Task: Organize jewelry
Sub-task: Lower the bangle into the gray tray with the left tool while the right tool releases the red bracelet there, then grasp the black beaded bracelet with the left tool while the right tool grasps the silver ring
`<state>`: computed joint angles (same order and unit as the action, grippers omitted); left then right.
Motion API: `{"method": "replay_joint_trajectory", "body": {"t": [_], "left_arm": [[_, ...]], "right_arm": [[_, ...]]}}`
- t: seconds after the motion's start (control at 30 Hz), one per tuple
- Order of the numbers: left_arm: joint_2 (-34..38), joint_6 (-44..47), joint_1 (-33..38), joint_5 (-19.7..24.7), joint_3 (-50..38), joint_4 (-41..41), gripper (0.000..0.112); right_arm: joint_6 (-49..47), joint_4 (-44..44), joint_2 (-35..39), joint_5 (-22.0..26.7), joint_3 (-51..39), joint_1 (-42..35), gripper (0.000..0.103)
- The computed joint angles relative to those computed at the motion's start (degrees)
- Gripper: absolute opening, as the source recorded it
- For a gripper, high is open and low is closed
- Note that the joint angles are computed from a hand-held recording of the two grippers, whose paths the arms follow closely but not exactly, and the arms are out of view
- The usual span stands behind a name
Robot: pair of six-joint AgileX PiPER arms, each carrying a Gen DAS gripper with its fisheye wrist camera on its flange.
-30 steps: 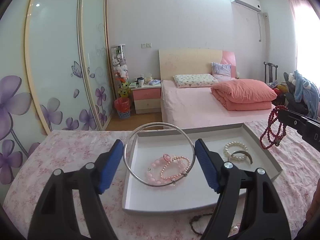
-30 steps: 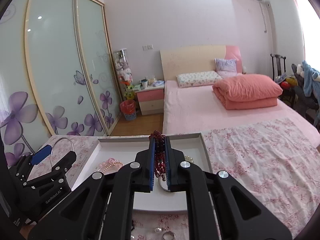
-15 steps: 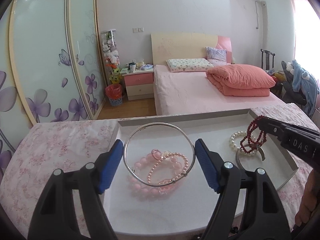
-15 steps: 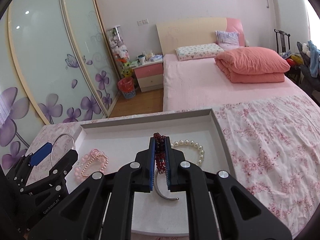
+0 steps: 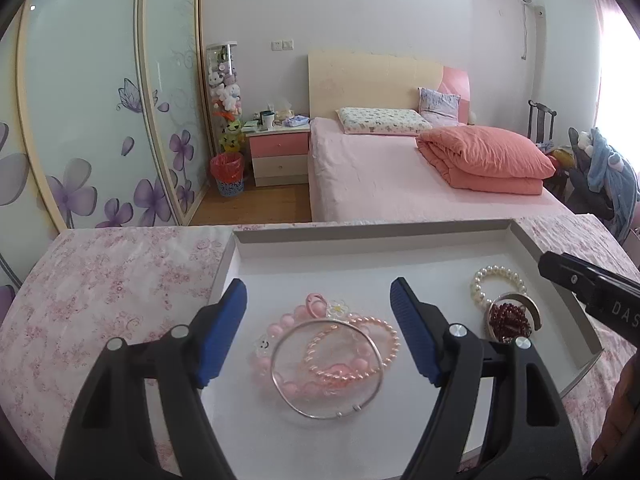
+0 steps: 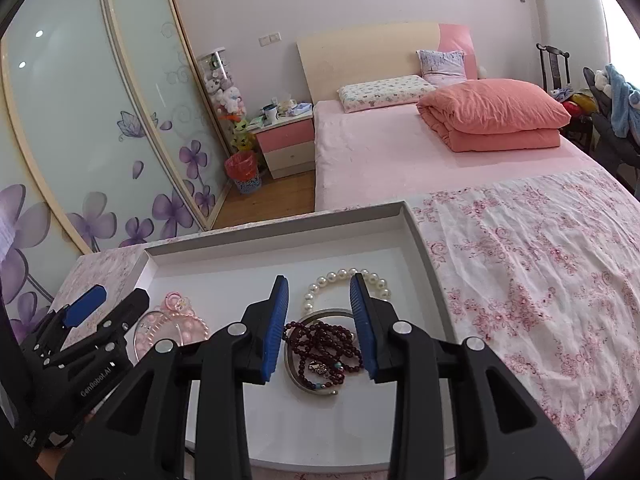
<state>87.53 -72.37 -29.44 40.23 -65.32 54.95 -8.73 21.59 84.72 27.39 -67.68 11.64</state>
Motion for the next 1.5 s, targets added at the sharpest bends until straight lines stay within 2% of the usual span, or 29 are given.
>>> {"method": "replay_joint_trajectory", "body": {"t": [0.23, 0.43, 0.53, 0.67, 0.77, 0.9, 1.07, 1.23, 1.5], "left_arm": [[-3.67, -1.48, -1.69, 3.51, 1.67, 1.15, 0.073], [-9.78, -2.04, -5.68, 8.37, 4.64, 0.91, 0.073], [-14.02, -2.98, -9.25, 11.73, 7.41, 0.73, 0.075], [-20.14, -5.70, -15.76, 16.82, 12.40, 0.25, 0.081], [-24.41, -7.47, -19.90, 19.15, 15.93, -1.17, 0.087], [-27.48, -9.62, -23.90, 21.54, 19.18, -3.25, 0.089], [-29.91, -11.64, -27.06, 23.61, 22.14, -4.98, 0.089], [-30.57, -12.88, -28.85, 25.02, 23.14, -5.45, 0.089], [-29.86, -11.93, -28.01, 23.85, 22.69, -6.25, 0.089]], "right_arm": [[0.46, -0.93, -3.35, 0.47, 2.02, -0.54, 0.034], [-1.57, -0.38, -8.96, 2.08, 6.02, -1.40, 0.034], [-3.71, 0.26, -12.09, 3.67, 8.88, -2.12, 0.034], [-1.40, -4.26, -15.47, 6.30, 12.80, -0.75, 0.034], [-0.90, -6.73, -17.34, 8.23, 16.04, 0.20, 0.034], [0.72, -9.87, -19.24, 9.24, 20.12, 2.29, 0.034], [1.74, -11.65, -20.24, 9.76, 22.63, 4.04, 0.034], [6.61, -16.44, -18.93, 7.86, 23.02, 6.77, 0.034], [10.68, -21.31, -16.70, 5.93, 22.07, 9.50, 0.033]]}}
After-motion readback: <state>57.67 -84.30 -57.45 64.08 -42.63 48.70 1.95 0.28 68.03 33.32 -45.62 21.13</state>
